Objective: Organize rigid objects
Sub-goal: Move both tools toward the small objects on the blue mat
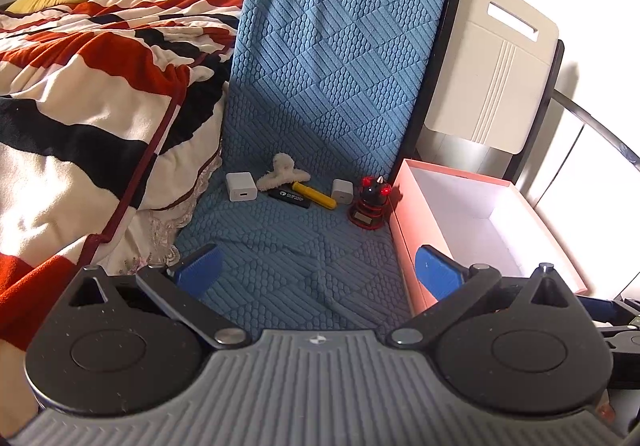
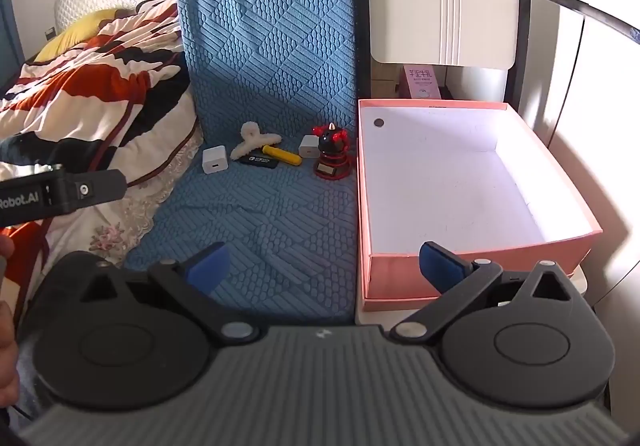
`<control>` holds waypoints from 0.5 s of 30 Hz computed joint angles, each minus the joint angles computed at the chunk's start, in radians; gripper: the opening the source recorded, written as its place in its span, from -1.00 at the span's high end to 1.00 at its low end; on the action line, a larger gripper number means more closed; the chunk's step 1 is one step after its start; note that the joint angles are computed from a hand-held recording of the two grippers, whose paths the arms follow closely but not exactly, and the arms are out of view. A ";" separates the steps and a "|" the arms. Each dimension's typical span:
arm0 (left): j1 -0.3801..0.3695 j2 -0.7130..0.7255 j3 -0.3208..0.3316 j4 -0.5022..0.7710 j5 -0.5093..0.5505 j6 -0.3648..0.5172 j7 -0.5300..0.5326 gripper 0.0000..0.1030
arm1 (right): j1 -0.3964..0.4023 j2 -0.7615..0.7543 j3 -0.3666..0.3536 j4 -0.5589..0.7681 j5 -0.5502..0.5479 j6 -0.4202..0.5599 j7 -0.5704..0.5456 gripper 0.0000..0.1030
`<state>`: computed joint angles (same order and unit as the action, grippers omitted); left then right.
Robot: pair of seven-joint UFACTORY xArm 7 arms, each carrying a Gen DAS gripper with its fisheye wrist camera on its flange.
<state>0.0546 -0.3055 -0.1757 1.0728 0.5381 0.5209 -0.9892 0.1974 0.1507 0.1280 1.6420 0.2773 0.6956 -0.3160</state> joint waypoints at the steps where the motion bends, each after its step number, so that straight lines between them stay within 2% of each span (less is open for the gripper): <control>1: 0.000 0.001 0.000 0.001 0.001 0.000 0.000 -1.00 | 0.000 0.000 0.000 0.001 0.001 0.000 0.000 -1.00; 15: -0.010 0.017 0.005 0.013 -0.003 -0.003 0.000 -1.00 | 0.000 0.023 0.000 0.033 -0.010 0.022 0.011 -1.00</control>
